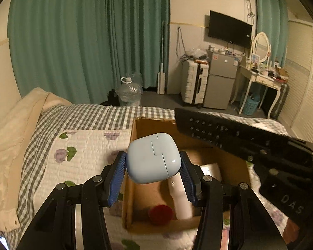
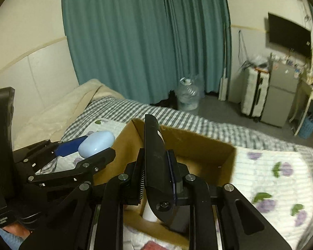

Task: Organize rigid objects
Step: 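Lower the remote into the box with the right tool while the left tool carries the earbud case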

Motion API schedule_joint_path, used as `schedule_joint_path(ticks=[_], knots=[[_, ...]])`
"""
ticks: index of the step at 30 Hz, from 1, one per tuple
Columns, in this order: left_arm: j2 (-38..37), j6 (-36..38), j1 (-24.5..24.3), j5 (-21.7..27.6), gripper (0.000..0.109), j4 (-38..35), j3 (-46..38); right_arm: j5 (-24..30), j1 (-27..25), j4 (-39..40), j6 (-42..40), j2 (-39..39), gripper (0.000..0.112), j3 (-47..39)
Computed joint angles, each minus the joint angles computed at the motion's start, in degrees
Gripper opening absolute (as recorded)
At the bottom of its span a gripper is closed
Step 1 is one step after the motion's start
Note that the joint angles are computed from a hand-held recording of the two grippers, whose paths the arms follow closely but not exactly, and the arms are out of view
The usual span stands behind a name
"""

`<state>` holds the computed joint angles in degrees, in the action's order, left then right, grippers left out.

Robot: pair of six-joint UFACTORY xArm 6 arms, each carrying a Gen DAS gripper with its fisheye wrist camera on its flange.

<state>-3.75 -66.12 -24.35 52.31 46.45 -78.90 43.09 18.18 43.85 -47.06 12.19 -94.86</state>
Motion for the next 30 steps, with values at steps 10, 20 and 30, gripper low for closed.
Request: schedule_joint_path(ticks=[10,20,30], knots=[[4.0,2.4,2.8,-3.5,0.051,-1.2,-0.1,16.4,-3.0,0.6,4.7,19.6,0.019,-22.0],[6.3,3.7,1.8,-2.2,0.051,-1.0,-2.7,3.4,-1.8,-5.1,6.5,16.7,0.033,-15.9],[6.0,4.3,-1.4,1.8,0.051,-1.2,-6.8,-12.4,-1.5,-10.3,8.3,3.6,0.042,-2.3]])
